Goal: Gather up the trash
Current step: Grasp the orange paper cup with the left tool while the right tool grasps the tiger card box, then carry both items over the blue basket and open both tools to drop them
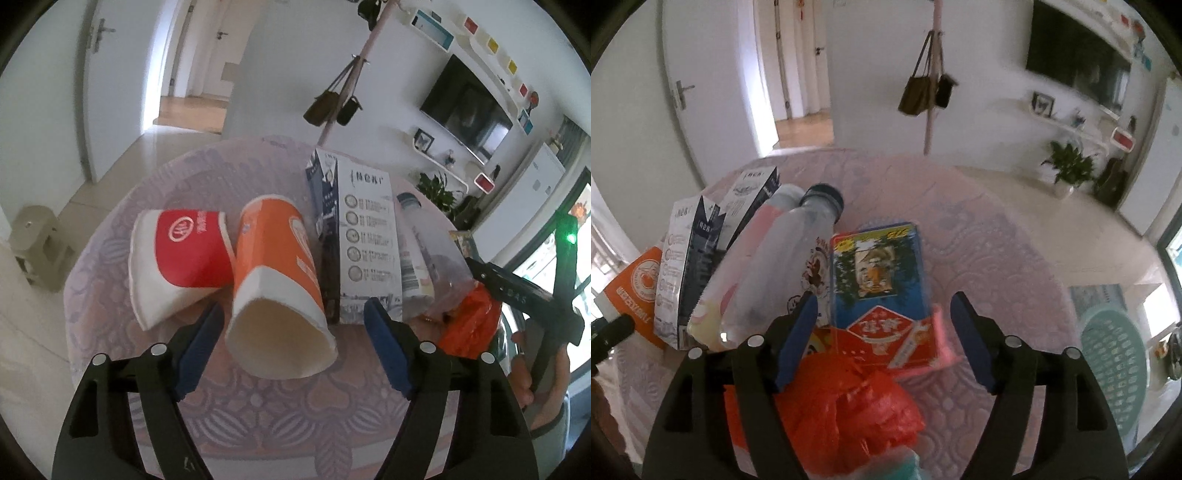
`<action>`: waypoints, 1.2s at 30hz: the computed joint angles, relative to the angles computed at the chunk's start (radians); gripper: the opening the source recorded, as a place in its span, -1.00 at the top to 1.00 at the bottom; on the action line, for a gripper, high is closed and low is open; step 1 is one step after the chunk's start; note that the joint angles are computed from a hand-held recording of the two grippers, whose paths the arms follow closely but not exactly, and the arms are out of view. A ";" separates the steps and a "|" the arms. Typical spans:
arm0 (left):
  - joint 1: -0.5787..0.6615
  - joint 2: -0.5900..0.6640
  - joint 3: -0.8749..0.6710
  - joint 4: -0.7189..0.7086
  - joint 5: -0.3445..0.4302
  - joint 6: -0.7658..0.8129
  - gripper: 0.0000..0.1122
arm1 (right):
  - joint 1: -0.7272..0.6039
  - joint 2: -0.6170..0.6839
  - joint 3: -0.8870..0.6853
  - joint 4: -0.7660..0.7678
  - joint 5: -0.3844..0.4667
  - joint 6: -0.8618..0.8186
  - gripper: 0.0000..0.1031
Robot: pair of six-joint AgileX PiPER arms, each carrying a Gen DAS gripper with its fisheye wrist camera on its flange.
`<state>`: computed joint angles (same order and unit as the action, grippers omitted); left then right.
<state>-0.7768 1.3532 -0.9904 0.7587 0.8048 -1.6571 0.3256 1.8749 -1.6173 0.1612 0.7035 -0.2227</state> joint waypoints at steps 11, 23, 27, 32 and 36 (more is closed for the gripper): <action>-0.016 0.037 -0.026 -0.026 0.016 0.019 0.23 | 0.020 0.033 -0.018 -0.087 -0.012 0.072 -0.12; -0.203 0.024 -0.074 0.198 0.169 -0.154 0.40 | -0.117 -0.109 0.117 0.282 -0.125 -0.190 -0.12; -0.247 0.045 -0.128 0.246 0.201 -0.145 0.40 | -0.167 -0.165 0.170 0.410 -0.163 -0.297 -0.12; -0.263 0.124 -0.257 0.261 0.207 -0.068 0.40 | -0.236 -0.213 0.206 0.487 -0.185 -0.365 -0.12; -0.247 0.239 -0.425 0.224 0.179 0.051 0.40 | -0.312 -0.235 0.210 0.508 -0.187 -0.381 -0.12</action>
